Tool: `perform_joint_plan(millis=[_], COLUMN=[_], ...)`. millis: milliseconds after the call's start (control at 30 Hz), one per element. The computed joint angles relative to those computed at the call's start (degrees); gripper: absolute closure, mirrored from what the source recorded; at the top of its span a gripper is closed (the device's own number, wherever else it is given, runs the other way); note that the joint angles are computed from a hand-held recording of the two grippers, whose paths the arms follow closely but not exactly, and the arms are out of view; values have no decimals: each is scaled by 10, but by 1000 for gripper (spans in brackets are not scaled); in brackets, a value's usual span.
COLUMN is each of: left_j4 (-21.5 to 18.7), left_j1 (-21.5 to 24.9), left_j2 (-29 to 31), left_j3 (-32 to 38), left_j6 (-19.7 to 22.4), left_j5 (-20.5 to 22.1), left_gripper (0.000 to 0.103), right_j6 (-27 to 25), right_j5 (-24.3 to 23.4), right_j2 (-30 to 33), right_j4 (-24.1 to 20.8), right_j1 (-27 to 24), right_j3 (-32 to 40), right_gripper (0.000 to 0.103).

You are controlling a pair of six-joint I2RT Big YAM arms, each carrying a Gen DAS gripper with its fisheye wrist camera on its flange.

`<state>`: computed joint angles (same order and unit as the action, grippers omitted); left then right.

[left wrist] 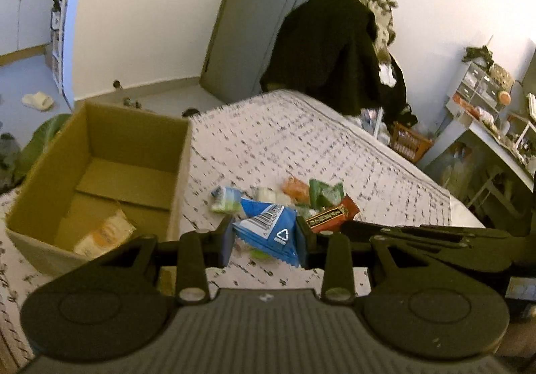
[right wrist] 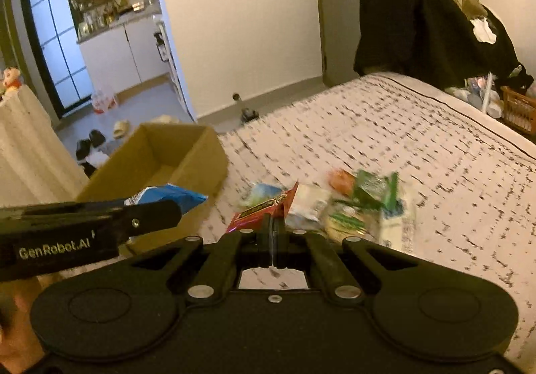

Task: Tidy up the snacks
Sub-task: 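Carry both snacks to the box and open both grippers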

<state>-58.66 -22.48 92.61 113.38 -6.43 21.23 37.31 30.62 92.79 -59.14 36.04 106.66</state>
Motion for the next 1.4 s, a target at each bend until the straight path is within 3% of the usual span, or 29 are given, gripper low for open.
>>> perform_joint_plan(millis=[400, 733, 933, 1000, 1167, 1300, 1400], left_j4=[9, 2, -2, -3, -7, -10, -15], left_j1=[40, 76, 100, 106, 113, 115, 115], left_j2=[-10, -4, 5, 10, 18, 22, 26], left_j3=[8, 24, 39, 45, 54, 57, 61], left_j6=[-6, -11, -6, -8, -11, -6, -2], left_j5=[-21, -33, -40, -41, -46, -47, -45], left_gripper=[68, 68, 68, 68, 68, 68, 68], right_j6=[-46, -52, -66, -62, -45, -32, -19], right_j5=[13, -16, -26, -24, 5, 19, 24], right_j2=[79, 140, 193, 211, 205, 215, 219], right_j4=[-6, 2, -39, -75, -90, -132, -157], right_j1=[25, 33, 40, 42, 47, 50, 52], right_j3=[122, 203, 281, 313, 310, 334, 346], right_gripper=[103, 103, 103, 102, 77, 70, 57])
